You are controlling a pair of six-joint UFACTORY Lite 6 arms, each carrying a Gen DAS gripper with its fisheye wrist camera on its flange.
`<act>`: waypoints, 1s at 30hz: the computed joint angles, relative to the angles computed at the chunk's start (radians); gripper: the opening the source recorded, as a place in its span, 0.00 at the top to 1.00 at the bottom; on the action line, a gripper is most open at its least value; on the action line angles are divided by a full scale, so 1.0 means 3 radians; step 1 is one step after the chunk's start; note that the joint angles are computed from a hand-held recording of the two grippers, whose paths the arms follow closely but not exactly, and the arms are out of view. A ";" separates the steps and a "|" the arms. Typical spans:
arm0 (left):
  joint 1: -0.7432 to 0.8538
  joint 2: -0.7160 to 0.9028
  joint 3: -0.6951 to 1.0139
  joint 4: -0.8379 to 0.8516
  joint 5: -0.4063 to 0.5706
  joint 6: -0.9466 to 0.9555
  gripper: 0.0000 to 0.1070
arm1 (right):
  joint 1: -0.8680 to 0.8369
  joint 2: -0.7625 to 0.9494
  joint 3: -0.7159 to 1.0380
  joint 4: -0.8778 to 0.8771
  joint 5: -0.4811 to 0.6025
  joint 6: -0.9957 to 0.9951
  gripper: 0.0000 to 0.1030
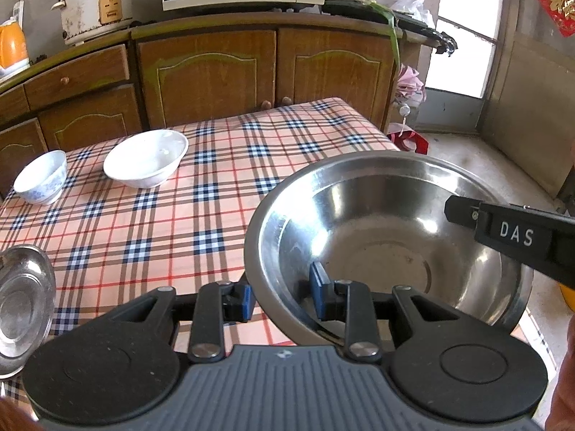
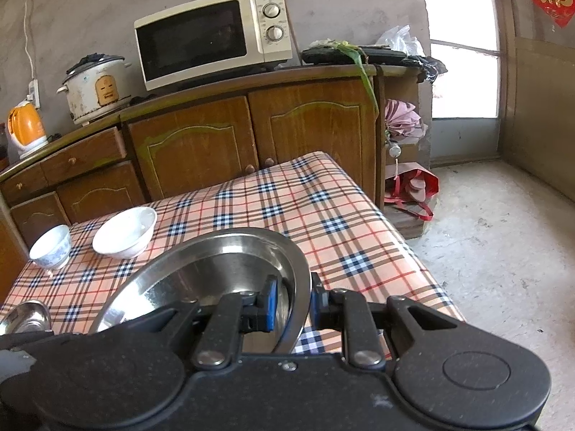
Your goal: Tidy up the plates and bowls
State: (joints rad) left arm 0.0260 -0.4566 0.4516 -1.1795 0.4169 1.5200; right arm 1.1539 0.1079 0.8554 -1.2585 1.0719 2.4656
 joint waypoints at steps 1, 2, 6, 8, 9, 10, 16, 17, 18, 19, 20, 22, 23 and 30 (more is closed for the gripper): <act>0.0040 -0.0003 -0.0011 -0.0018 0.0017 0.0050 0.72 | 0.0001 0.0031 0.0024 -0.0008 -0.0014 0.0006 0.77; 0.0076 -0.0001 -0.0020 -0.0045 0.0025 0.0107 0.72 | 0.0004 0.0058 0.0043 -0.0013 -0.0026 0.0013 0.77; 0.0192 0.0038 -0.0018 -0.0078 0.0060 0.0220 0.72 | 0.0004 0.0182 0.0137 -0.0031 -0.0068 0.0033 0.77; 0.0239 0.0040 -0.0028 -0.0118 0.0066 0.0293 0.72 | 0.0004 0.0228 0.0175 -0.0041 -0.0087 0.0045 0.77; 0.0259 0.0045 -0.0030 -0.0131 0.0070 0.0323 0.72 | 0.0003 0.0254 0.0196 -0.0045 -0.0095 0.0046 0.77; 0.0281 0.0065 -0.0021 -0.0141 0.0079 0.0345 0.72 | 0.0001 0.0276 0.0215 -0.0048 -0.0103 0.0046 0.77; 0.0436 0.0154 -0.0018 -0.0257 0.0121 0.0566 0.72 | 0.0002 0.0435 0.0350 -0.0064 -0.0172 0.0039 0.77; 0.0468 0.0180 -0.0013 -0.0263 0.0134 0.0589 0.72 | -0.0003 0.0464 0.0372 -0.0074 -0.0194 0.0040 0.77; 0.0505 0.0204 -0.0013 -0.0277 0.0146 0.0627 0.72 | -0.0003 0.0497 0.0400 -0.0079 -0.0210 0.0040 0.77; 0.0526 0.0211 -0.0017 -0.0280 0.0148 0.0646 0.72 | -0.0009 0.0527 0.0426 -0.0082 -0.0227 0.0034 0.77; 0.0552 0.0224 -0.0021 -0.0300 0.0148 0.0688 0.72 | -0.0015 0.0565 0.0459 -0.0085 -0.0244 0.0028 0.77; 0.0606 0.0261 -0.0015 -0.0330 0.0153 0.0764 0.72 | -0.0018 0.0639 0.0521 -0.0090 -0.0275 0.0030 0.77; 0.0628 0.0277 -0.0012 -0.0347 0.0151 0.0802 0.72 | -0.0022 0.0672 0.0549 -0.0096 -0.0293 0.0031 0.77; 0.0780 0.0442 0.0036 -0.0458 0.0166 0.1025 0.72 | -0.0031 0.0887 0.0744 -0.0112 -0.0373 0.0017 0.77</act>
State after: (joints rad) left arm 0.2599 -0.3241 0.4625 -1.3168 0.4667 1.8276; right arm 1.1448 0.3740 1.0786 -1.2920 0.9599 2.4708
